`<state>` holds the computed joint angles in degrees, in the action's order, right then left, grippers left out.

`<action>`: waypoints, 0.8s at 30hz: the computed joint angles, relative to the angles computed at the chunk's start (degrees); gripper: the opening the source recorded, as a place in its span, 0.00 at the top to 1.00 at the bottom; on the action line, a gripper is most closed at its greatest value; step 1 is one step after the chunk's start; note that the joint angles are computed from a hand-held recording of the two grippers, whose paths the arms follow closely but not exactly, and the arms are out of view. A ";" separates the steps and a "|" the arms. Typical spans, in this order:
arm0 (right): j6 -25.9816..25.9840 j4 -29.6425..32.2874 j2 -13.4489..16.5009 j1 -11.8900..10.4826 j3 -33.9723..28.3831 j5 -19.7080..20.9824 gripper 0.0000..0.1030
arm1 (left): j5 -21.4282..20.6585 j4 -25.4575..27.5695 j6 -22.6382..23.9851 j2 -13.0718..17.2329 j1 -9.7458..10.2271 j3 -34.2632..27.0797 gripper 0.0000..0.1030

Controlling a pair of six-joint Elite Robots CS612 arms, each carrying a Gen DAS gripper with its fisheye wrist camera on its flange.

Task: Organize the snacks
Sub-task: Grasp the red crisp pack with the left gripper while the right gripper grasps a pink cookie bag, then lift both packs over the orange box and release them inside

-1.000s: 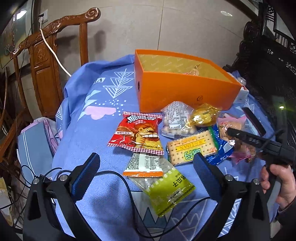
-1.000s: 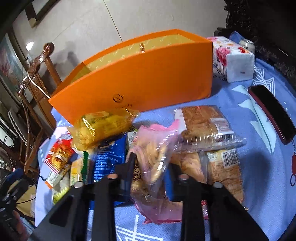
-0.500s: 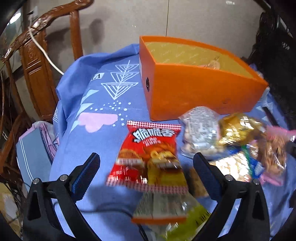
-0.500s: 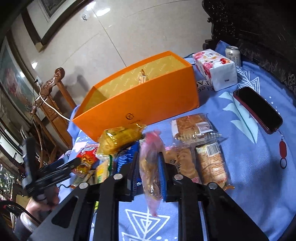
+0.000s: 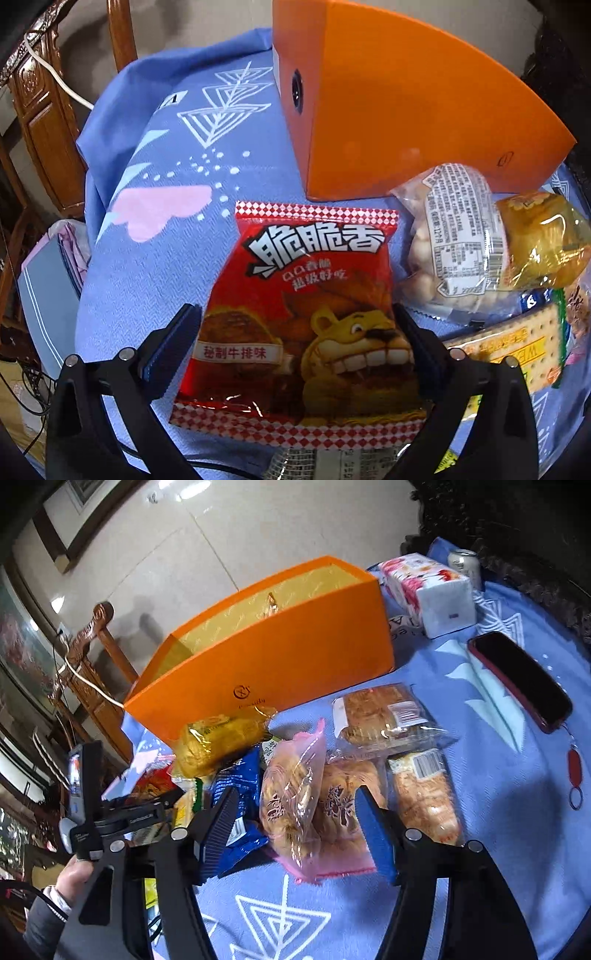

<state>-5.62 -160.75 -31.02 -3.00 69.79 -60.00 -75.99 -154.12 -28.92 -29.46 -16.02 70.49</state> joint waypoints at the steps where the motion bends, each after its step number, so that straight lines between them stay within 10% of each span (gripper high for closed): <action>1: -0.38 0.68 0.41 0.26 -0.74 -0.37 0.35 | -0.09 -0.23 0.18 0.07 0.02 0.00 0.04; 5: -3.01 4.57 2.22 1.31 -3.99 -0.69 0.45 | 0.47 -2.50 1.10 0.16 -0.07 0.52 0.12; 9: -5.57 3.66 2.66 1.96 -4.18 -2.99 0.76 | 1.12 -4.70 1.88 -0.05 -0.32 1.26 0.30; 24: 0.23 -7.67 -2.21 -0.90 4.22 0.80 0.81 | 1.78 -19.37 -3.40 -5.58 -1.16 10.95 0.41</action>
